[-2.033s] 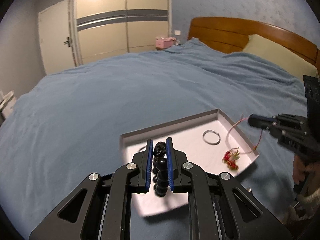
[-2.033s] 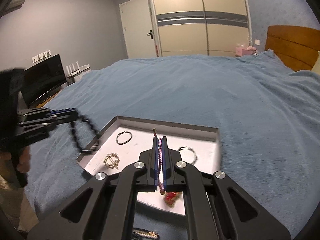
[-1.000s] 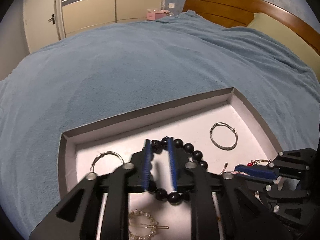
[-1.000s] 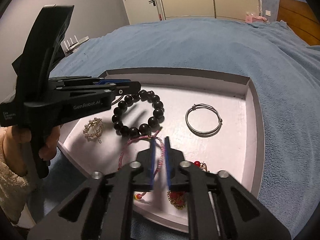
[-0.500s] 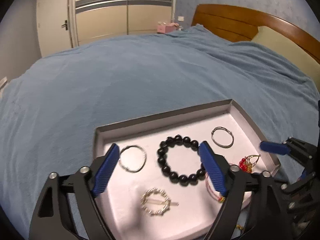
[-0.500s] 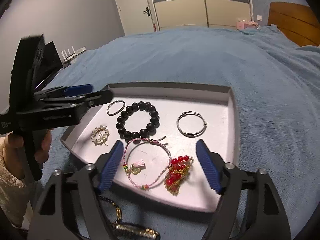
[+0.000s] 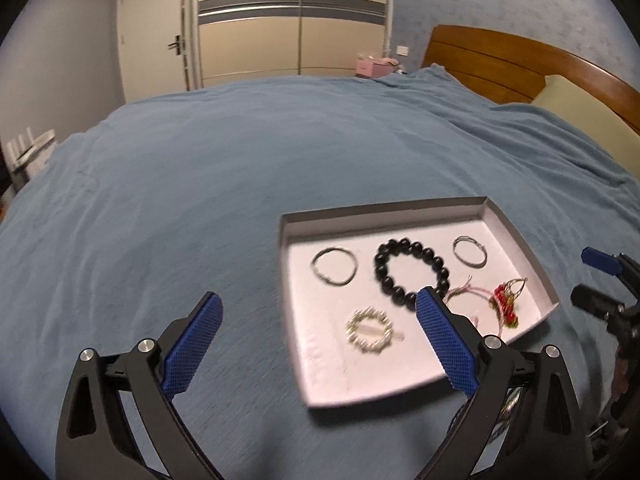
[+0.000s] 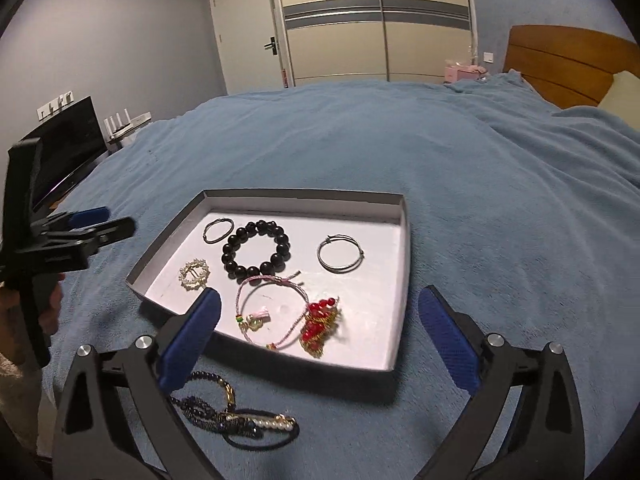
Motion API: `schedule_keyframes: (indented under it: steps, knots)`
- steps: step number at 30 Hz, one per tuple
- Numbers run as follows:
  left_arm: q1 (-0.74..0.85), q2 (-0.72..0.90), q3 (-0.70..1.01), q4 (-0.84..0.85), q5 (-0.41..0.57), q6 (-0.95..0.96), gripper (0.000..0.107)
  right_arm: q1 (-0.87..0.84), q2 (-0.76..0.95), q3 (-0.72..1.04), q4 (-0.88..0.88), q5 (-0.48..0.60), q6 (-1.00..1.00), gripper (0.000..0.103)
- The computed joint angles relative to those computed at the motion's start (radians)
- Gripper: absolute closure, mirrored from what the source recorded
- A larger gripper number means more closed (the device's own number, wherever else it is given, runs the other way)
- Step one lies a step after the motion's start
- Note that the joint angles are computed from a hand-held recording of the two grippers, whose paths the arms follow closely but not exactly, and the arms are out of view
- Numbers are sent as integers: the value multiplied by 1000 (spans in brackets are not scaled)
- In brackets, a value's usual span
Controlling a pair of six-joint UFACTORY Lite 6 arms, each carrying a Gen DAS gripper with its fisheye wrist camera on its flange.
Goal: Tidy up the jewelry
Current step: 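Move both grippers back toward the dark red and blue beaded bracelets, then grasp the dark red bracelet with the left gripper while the right grasps the blue one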
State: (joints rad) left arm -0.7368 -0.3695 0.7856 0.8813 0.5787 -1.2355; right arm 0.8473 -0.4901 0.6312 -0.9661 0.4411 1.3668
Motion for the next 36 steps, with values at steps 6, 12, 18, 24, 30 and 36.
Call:
schedule_keyframes:
  steps: [6,12,18,24,30,36]
  knots:
    - [-69,-164,-101,-15,128,-42,10,48,-80,-45,8,84,26,6]
    - [-214,-288,-195,-10,282,-151,10,133,-184,-92,15,207,49,6]
    - [-396,-296,-248,-2,406,-273,10,199,-240,-132,21,285,69,6]
    - [-520,-274,-284,-17,422,-361,10,247,-269,-183,33,322,89,6]
    - [-569,-247,-316,-36,384,-419,10,252,-302,-258,61,310,96,6]
    - [-599,-172,-306,-37,319,-459,10,270,-316,-317,76,302,106,6]
